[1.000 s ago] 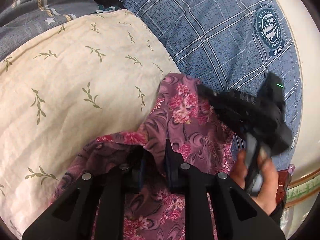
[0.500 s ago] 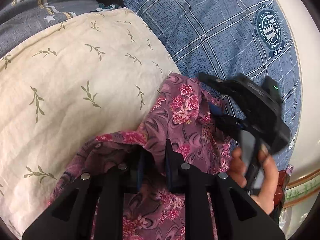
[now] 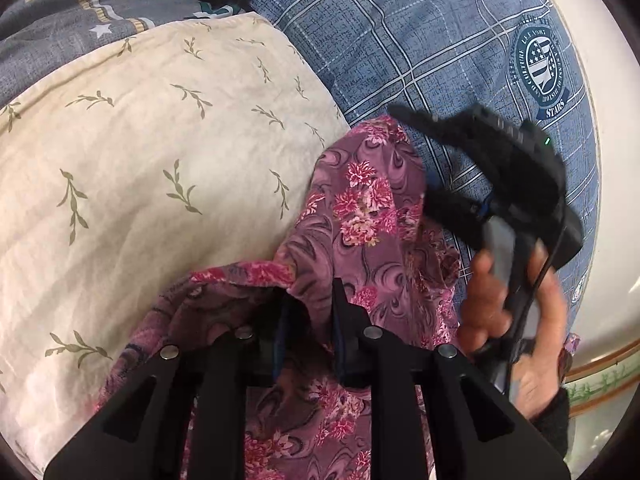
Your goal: Fold small clothes
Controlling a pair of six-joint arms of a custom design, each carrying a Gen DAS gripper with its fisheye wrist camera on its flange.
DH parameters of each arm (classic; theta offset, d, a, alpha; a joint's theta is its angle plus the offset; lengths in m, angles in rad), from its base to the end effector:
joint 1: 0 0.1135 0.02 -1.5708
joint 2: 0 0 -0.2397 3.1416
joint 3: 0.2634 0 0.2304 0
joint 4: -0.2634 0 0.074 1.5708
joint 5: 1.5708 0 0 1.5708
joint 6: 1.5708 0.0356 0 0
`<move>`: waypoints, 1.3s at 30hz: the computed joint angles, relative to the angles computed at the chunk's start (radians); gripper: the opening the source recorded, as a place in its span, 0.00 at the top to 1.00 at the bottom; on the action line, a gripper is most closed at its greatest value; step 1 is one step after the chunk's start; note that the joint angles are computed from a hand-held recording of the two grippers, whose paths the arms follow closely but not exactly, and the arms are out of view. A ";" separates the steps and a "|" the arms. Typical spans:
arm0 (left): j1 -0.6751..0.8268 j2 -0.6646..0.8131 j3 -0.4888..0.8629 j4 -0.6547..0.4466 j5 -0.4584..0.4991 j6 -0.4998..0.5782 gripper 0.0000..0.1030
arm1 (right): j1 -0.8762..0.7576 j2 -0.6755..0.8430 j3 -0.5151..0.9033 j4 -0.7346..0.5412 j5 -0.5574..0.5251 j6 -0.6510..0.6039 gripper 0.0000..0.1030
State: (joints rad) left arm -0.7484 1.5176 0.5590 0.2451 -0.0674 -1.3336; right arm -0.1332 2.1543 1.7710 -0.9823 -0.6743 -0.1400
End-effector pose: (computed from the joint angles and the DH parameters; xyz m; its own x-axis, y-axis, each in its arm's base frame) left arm 0.1973 -0.1799 0.1336 -0.7363 -0.6397 -0.2205 -0.3154 0.6128 -0.7246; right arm 0.4009 -0.0313 0.1863 -0.9577 0.0184 -0.2871 -0.1575 0.8015 0.5768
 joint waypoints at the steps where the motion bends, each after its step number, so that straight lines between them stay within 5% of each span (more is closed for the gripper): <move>1: -0.003 -0.012 -0.011 -0.002 -0.004 -0.001 0.84 | -0.022 0.003 -0.013 -0.013 0.005 -0.014 0.49; 2: -0.008 -0.017 -0.010 -0.010 -0.012 -0.004 0.84 | -0.065 0.003 -0.016 -0.029 0.017 -0.060 0.61; 3: -0.015 -0.021 -0.009 -0.016 -0.025 -0.011 0.84 | -0.059 -0.031 -0.058 0.016 0.034 -0.083 0.98; 6: -0.022 -0.026 -0.007 -0.031 -0.040 -0.014 0.84 | -0.051 -0.138 -0.192 0.215 0.008 -0.084 0.97; 8: -0.021 -0.029 -0.009 -0.031 -0.039 -0.017 0.84 | -0.022 -0.170 -0.243 0.332 0.104 -0.026 0.90; 11: -0.020 -0.036 -0.017 -0.026 -0.039 -0.021 0.84 | -0.006 -0.097 -0.140 0.204 0.238 -0.039 0.90; 13: -0.025 -0.037 -0.011 -0.040 -0.046 -0.021 0.84 | -0.086 -0.169 -0.214 0.228 0.140 -0.019 0.89; 16: -0.035 -0.044 0.011 -0.079 -0.055 -0.028 0.81 | -0.265 -0.270 -0.275 0.163 0.025 -0.075 0.70; 22: -0.115 -0.192 0.011 -0.154 -0.124 -0.064 0.66 | -0.783 -0.313 -0.257 -0.041 0.025 -0.396 0.58; 26: -0.126 -0.218 0.103 -0.287 -0.186 0.004 0.33 | -0.997 -0.144 -0.102 -0.212 0.003 -0.507 0.54; 27: -0.101 -0.182 0.144 -0.322 -0.169 0.043 0.32 | -1.022 -0.113 -0.092 -0.243 -0.015 -0.534 0.54; 32: 0.032 -0.010 0.266 -0.435 0.004 0.151 0.32 | -1.049 -0.302 -0.368 0.048 -0.056 -0.453 0.51; 34: 0.033 -0.023 0.273 -0.451 -0.018 0.185 0.32 | -1.116 -0.275 -0.345 -0.004 -0.185 -0.471 0.48; 39: 0.016 0.041 0.361 -0.543 -0.077 0.273 0.32 | -1.160 -0.288 -0.391 0.058 -0.131 -0.453 0.45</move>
